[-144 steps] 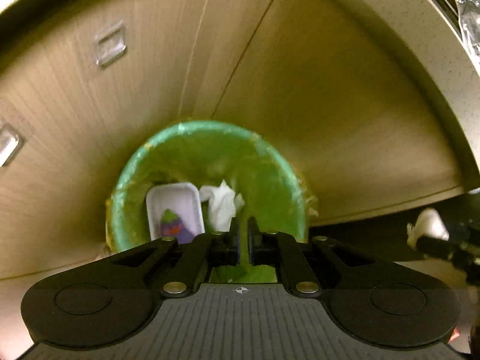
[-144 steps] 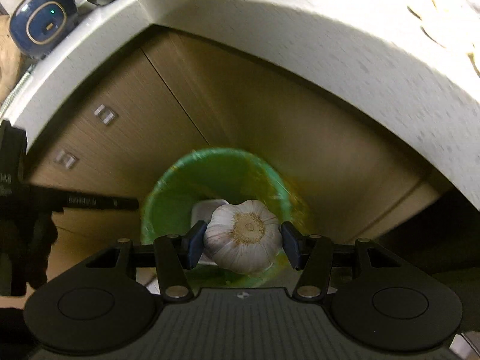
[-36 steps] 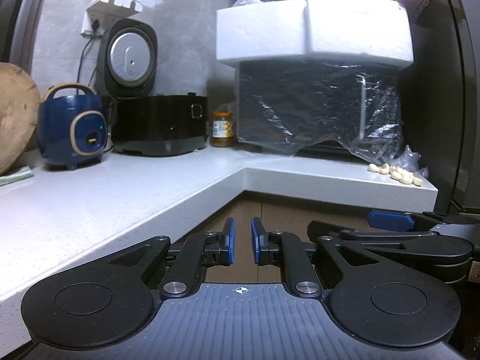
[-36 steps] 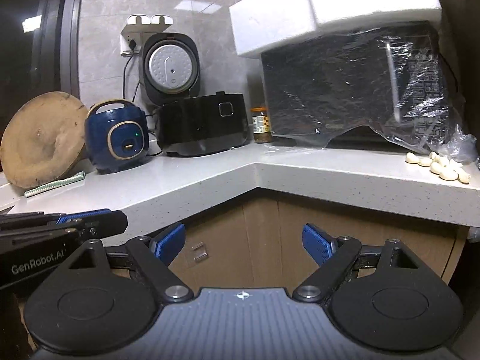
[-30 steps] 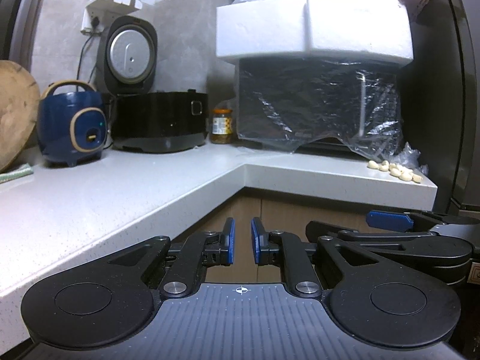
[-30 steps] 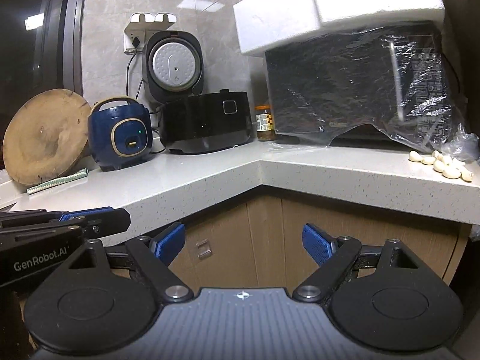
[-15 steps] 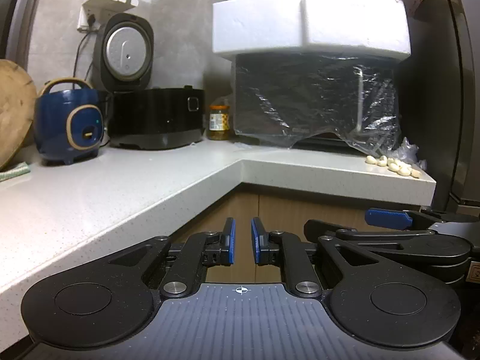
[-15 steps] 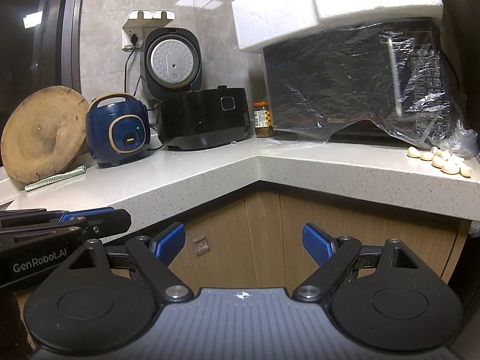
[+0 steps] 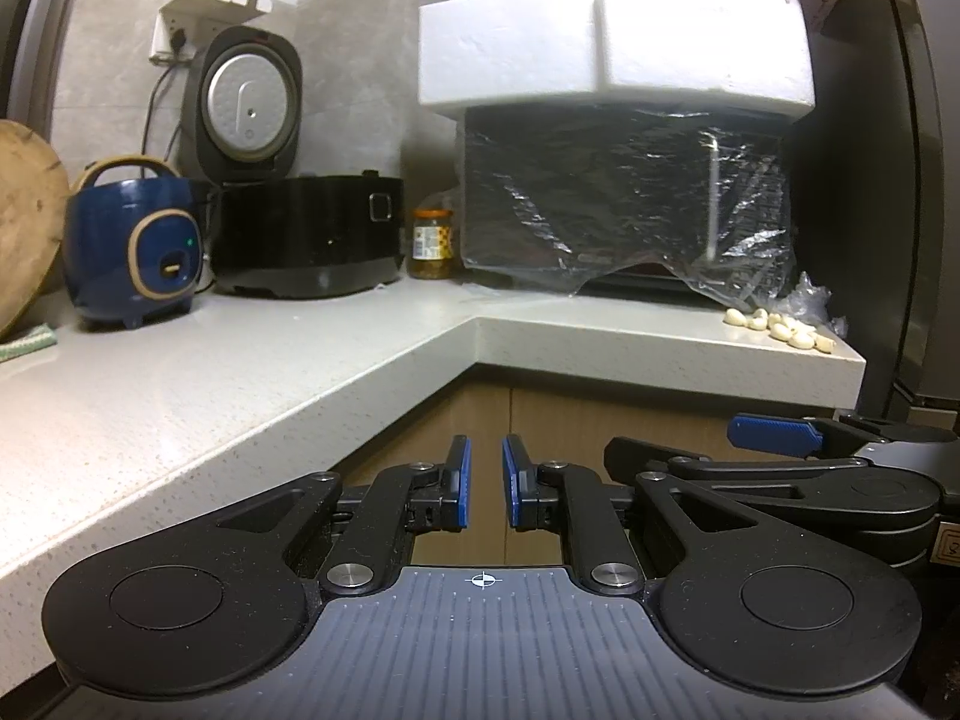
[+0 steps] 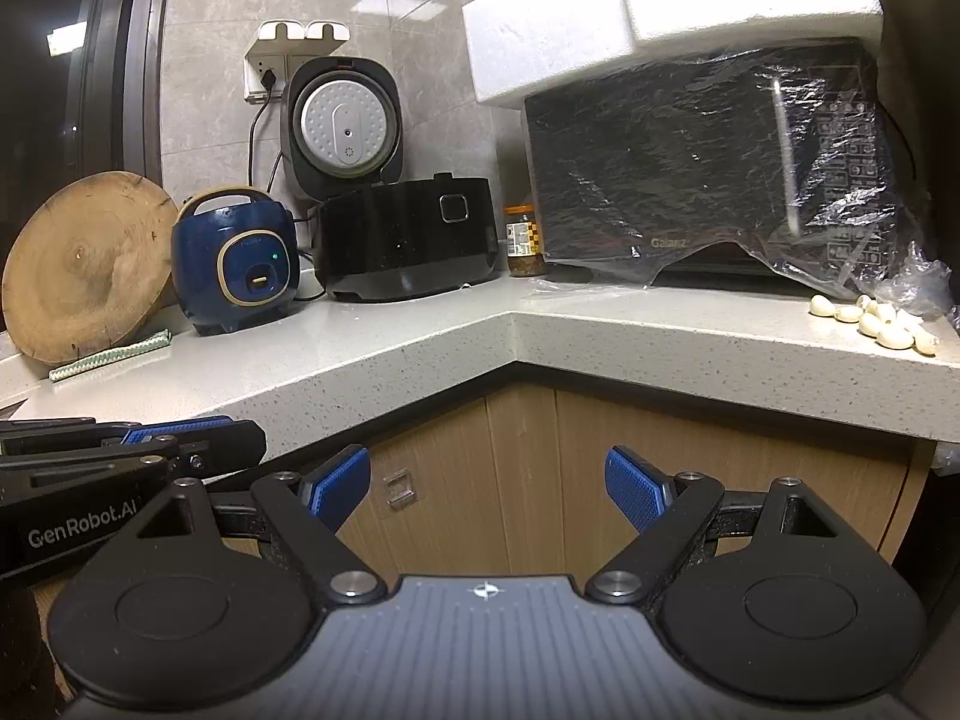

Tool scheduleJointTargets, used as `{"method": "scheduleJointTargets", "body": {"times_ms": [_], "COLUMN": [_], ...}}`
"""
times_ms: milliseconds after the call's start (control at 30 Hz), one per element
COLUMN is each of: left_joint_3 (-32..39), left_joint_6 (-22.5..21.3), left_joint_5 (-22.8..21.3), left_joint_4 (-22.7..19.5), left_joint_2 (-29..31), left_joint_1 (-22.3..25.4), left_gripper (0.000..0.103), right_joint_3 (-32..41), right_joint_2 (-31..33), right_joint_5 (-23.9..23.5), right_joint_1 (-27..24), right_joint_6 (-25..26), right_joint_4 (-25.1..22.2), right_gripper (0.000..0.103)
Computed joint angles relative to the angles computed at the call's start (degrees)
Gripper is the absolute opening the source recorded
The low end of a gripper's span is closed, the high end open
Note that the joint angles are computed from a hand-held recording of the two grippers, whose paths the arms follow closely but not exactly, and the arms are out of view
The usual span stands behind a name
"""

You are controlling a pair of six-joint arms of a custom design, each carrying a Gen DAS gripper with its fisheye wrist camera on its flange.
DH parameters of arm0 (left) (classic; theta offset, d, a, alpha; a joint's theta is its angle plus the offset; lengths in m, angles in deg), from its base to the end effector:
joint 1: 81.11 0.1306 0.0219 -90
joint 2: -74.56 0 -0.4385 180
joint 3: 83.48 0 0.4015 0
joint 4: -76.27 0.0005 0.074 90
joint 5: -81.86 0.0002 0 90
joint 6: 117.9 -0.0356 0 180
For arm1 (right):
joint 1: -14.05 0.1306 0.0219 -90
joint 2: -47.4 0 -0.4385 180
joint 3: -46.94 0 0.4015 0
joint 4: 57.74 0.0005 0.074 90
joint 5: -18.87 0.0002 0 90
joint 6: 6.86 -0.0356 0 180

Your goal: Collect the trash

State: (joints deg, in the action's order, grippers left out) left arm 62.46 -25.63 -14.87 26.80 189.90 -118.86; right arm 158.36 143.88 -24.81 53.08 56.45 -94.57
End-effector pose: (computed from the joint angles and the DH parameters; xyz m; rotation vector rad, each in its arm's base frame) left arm 0.5230 -0.4003 0.6957 0.5062 1.8461 -0.3623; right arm 0.4443 0.3264 0.6329 0.3166 1.8037 0.0130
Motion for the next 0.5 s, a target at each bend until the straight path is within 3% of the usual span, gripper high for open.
{"method": "scheduleJointTargets", "body": {"times_ms": [500], "left_joint_3": [-0.9], "left_joint_6": [0.3], "left_joint_5": [-0.6], "left_joint_4": [0.3], "left_joint_2": [-0.4], "left_joint_1": [-0.4], "left_gripper": [0.015], "right_joint_3": [-1.2], "right_joint_2": [-0.7], "right_joint_5": [-0.1], "right_joint_1": [-0.1], "right_joint_6": [0.7], "right_joint_4": [1.0], "right_gripper": [0.087]}}
